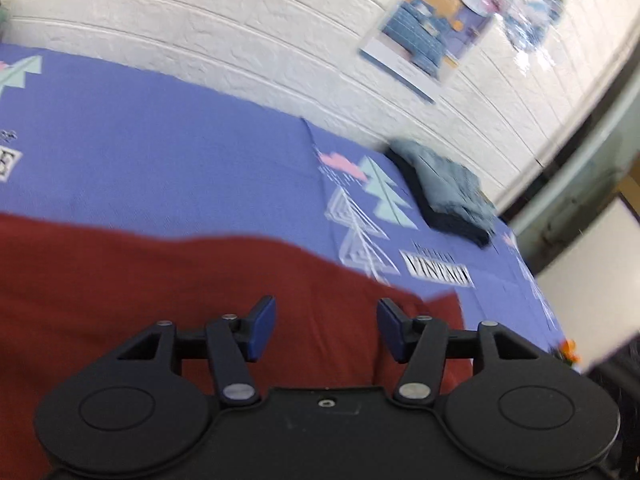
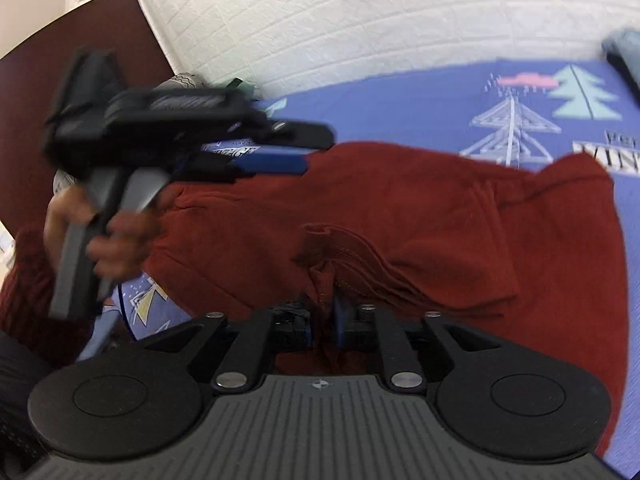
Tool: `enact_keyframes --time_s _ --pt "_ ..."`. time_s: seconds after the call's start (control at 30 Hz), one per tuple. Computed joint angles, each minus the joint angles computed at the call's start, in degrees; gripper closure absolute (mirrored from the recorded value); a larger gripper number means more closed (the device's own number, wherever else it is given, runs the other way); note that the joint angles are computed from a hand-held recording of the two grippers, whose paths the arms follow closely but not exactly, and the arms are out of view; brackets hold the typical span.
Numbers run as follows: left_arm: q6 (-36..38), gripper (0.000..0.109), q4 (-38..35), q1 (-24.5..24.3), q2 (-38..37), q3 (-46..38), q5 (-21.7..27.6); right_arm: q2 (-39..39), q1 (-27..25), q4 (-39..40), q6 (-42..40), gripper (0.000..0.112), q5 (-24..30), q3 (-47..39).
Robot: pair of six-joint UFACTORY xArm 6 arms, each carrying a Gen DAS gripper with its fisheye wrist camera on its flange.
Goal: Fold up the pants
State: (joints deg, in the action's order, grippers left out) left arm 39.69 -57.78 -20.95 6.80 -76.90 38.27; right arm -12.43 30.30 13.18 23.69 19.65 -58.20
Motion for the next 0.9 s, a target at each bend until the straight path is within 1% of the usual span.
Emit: enact_keyframes --time_s 0.03,0.07,0.1,0.13,0.17,0.2,0.23,0.3,0.37,0.4,0.43,0.5,0.53,0.63,0.67,0.7,0.73,0.77,0.8,0.9 --pt "1.0 0.006 0.0 -0.3 -0.6 0.7 0.6 -1.1 0.0 -0.4 -0.1 0.075 -0.3 0.7" --pt "2.1 0.006 -0.1 -0.6 -0.9 1.1 1.2 -2.6 0.1 -0.6 -0.4 0.069 -0.7 1.8" --pt "3.4 0.006 -0.4 -1.0 -1.0 1.2 2.2 -3.6 0.2 -2.1 0.8 0.066 -0.6 2.3" --pt "4.4 0.006 -0.5 -1.3 -1.0 1.1 3.1 -5.5 0.2 -4.2 2.8 0.058 -0.4 3.5" --pt "5.4 0.006 -0.7 -1.7 -1.0 1.0 4.0 -7.5 0.0 -6.7 5.3 0.046 0.1 4.8" --pt "6.5 0.006 -1.1 -2.1 -0.9 0.8 4.7 -9.3 -0.3 -9.7 8.3 0.042 0.7 5.8" --pt "7.9 0.006 -1.5 -2.3 -1.3 1.1 5.5 -11.5 -0.6 -13.3 11.9 0.040 1.3 7.2" --pt "10.3 0.006 -1.7 -2.7 -2.1 2.0 6.6 -14.4 -2.1 -21.8 20.7 0.040 3.4 8.6" --pt "10.6 0.006 0.4 -3.5 -2.8 3.4 5.4 -15.8 -3.5 -27.3 26.9 0.039 5.1 9.0" --pt "10.2 0.006 1.8 -3.9 -2.9 4.0 4.4 -15.8 -4.2 -28.5 28.3 0.039 5.0 9.1" --pt "9.5 0.006 3.1 -4.1 -3.3 4.9 3.8 -15.5 -4.8 -29.0 28.6 0.039 4.3 9.1" --pt "8.5 0.006 4.4 -4.6 -3.5 5.8 2.6 -13.3 -6.3 -28.0 26.8 0.039 0.9 9.0" --pt "7.5 0.006 5.4 -4.9 -3.7 6.3 1.7 -12.1 -6.7 -25.8 25.0 0.039 0.0 8.7" --pt "6.4 0.006 7.3 -5.7 -4.1 7.5 -0.1 -8.4 -7.2 -17.0 17.4 0.039 -0.4 7.4" --pt "6.5 0.023 7.7 -5.9 -4.2 7.7 -0.3 -7.5 -7.2 -14.1 14.8 0.041 0.2 6.8" --pt "7.1 0.048 8.0 -6.1 -4.1 7.8 0.1 -6.6 -7.0 -9.2 10.3 0.043 1.5 5.7" --pt "7.4 0.087 8.3 -6.1 -4.1 7.8 0.5 -5.7 -7.0 -5.0 6.1 0.059 3.2 4.6" --pt "7.7 0.086 7.6 -6.2 -4.3 8.1 0.1 -5.3 -6.8 -3.1 3.9 0.094 4.7 3.7" --pt "7.9 0.087 6.3 -6.0 -4.4 8.2 0.5 -5.2 -6.7 -3.6 3.4 0.094 5.1 3.0" --pt "7.5 0.087 2.3 -4.1 -5.0 8.1 3.2 -4.5 -7.0 -6.6 2.1 0.095 3.3 0.1"
